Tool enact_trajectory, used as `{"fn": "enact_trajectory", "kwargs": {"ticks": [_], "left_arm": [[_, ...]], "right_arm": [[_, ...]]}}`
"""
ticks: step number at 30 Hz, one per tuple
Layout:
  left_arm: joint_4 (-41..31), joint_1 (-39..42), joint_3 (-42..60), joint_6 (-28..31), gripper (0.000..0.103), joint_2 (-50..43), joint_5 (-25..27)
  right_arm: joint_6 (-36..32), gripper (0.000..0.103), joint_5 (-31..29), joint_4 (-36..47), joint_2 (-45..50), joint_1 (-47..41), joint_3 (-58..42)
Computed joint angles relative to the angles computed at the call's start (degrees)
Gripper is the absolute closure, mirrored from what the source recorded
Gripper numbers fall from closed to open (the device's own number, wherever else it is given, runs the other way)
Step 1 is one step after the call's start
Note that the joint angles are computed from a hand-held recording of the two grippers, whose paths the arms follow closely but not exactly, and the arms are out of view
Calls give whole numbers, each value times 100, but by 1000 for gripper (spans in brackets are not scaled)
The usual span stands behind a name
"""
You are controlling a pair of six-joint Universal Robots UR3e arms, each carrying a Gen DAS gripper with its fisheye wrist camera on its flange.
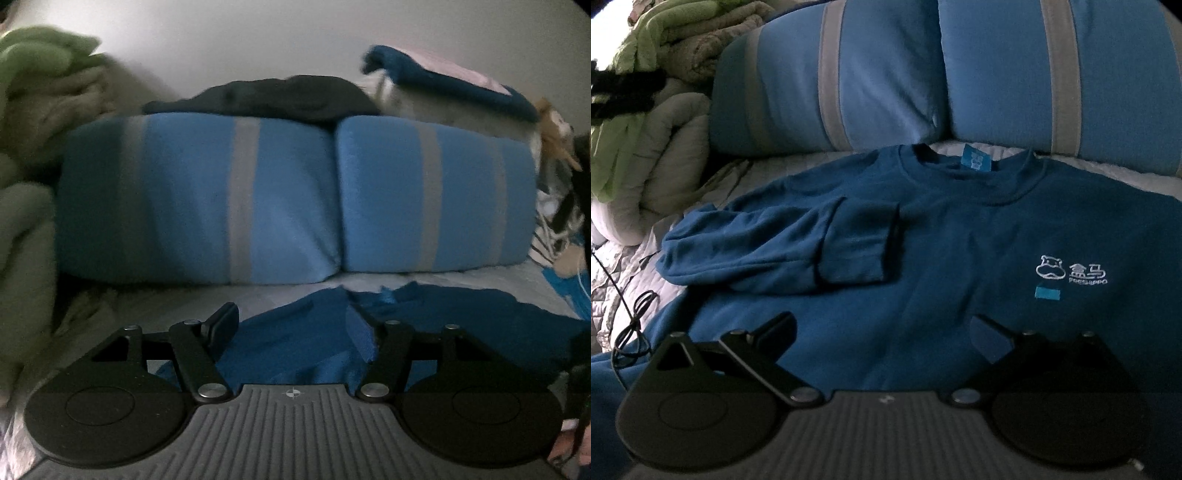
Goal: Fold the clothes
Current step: 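Grasp the other sweatshirt sleeve with the right tool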
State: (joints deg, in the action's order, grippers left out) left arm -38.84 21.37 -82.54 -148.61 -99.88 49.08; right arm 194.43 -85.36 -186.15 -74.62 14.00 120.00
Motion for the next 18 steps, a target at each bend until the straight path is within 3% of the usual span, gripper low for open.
{"fn": "enact_trajectory", "kwargs": {"ticks": [7, 12, 18], "left_arm": [[-251, 917, -451, 303, 39, 241, -399], [-420, 1467, -814, 528, 39, 402, -625], [-93, 2215, -1478, 495, 39, 680, -1156]], "right_arm": [[-696, 0, 333, 121, -36, 106, -154], [-2109, 3, 316, 655, -152, 340, -583], [-3499, 18, 630, 1458, 263, 309, -1636]]}}
